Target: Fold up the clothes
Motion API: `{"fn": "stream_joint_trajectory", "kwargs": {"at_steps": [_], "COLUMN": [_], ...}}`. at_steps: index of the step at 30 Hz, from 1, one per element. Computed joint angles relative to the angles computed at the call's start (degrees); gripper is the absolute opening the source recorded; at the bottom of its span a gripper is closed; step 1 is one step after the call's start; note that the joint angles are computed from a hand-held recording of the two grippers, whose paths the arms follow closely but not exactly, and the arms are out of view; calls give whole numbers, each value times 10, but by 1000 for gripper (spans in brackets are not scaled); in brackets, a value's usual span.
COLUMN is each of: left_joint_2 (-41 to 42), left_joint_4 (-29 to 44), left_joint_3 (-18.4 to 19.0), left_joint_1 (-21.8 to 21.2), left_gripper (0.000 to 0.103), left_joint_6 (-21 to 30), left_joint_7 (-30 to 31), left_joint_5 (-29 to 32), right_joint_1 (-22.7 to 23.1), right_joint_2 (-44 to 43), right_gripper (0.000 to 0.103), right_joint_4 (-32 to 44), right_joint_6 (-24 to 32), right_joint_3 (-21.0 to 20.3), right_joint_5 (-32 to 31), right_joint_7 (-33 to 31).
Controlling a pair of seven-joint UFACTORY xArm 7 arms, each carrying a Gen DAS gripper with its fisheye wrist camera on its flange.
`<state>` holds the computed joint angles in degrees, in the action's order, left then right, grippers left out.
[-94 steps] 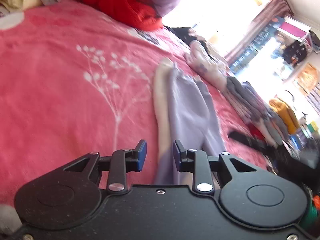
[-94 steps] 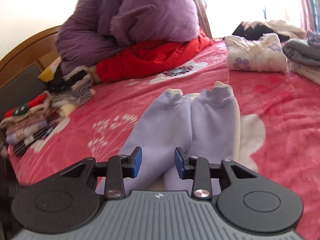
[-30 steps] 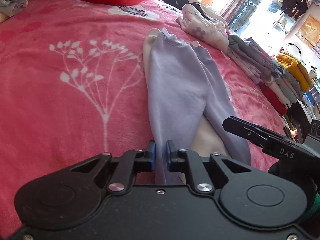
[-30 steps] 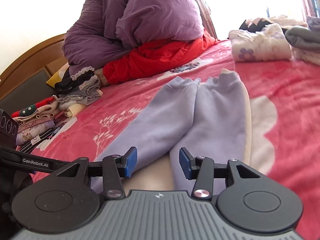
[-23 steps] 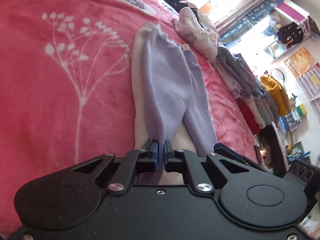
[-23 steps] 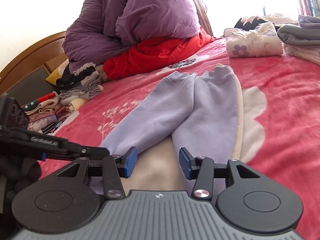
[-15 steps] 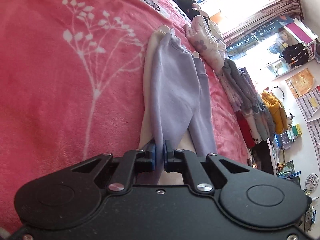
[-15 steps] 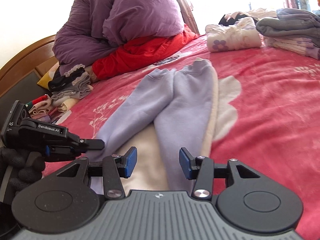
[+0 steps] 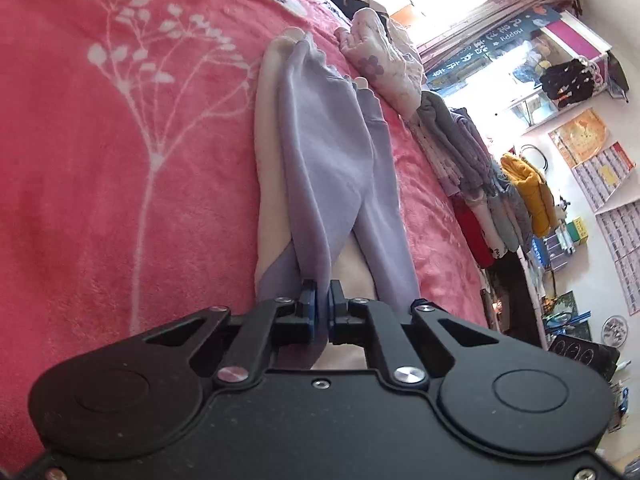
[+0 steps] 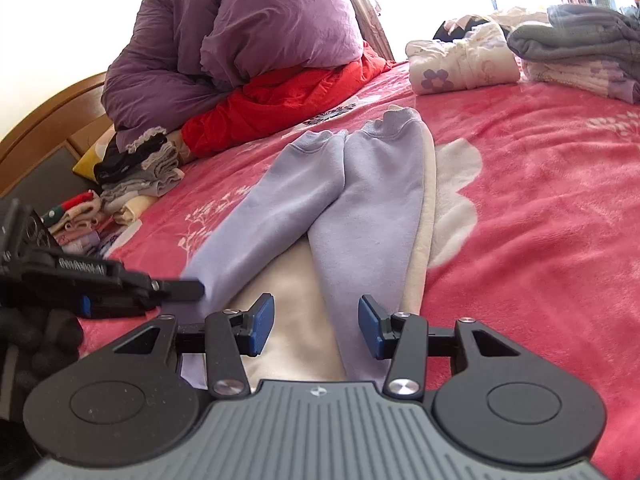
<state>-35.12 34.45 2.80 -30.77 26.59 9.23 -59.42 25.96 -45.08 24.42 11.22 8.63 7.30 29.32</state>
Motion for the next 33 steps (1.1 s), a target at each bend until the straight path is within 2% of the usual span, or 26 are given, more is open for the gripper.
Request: {"fn": "stream_joint_trajectory", "kwargs": {"at_steps": [3,6,9,10,12,13,14,15,16,19,24,25,27,30,31,33], "left_joint_2": [-5,-6,2,2,3,3,3,3,2,1,-10,-15,-26,-23,-16,-8], "left_joint_4": [-4,-4,3,4,4,4,3,3,2,2,7,7,5,8,12,16], "left_joint_3": [20,29,24,22,17,15,11,7,5,5,9,13,16,-1,-11,-21], "left_joint_1": [-16,-15,-7,-3,10,17,26,35,43,57,61,55,48,48,51,55], "left_gripper": [3,3,3,3,3,3,3,3,3,3,3,3,3,3,3,4], "left_joint_6": [-12,-3,20,25,36,40,47,54,61,81,118,119,117,109,112,115], "left_joint_7": [28,48,65,70,65,61,51,40,29,9,21,37,66,70,62,48], "left_joint_5": [-48,-75,-84,-88,-87,-86,-76,-64,-52,-21,19,13,5,26,45,76], "right_joint_1": [21,67,122,124,105,85,59,41,25,-2,37,32,-14,-108,-127,-100], "right_joint_2": [37,95,161,181,220,237,245,246,248,244,231,229,219,183,175,190], "right_gripper": [48,55,57,57,57,49,41,17,8,7,11,16,24,25,25,25], "right_joint_4": [21,60,110,129,168,184,191,190,190,178,144,142,146,144,146,162], "right_joint_6": [-25,-40,-49,-39,-6,11,19,18,18,4,-43,-45,-32,-30,-34,-46], "right_joint_3": [-27,-70,-113,-114,-97,-79,-56,-39,-24,2,-31,-28,5,90,108,91], "right_joint_5": [27,72,128,139,147,142,131,123,113,93,135,130,87,-14,-47,-77], "right_joint_7": [10,12,6,5,12,25,43,51,61,86,70,72,93,148,152,114]}}
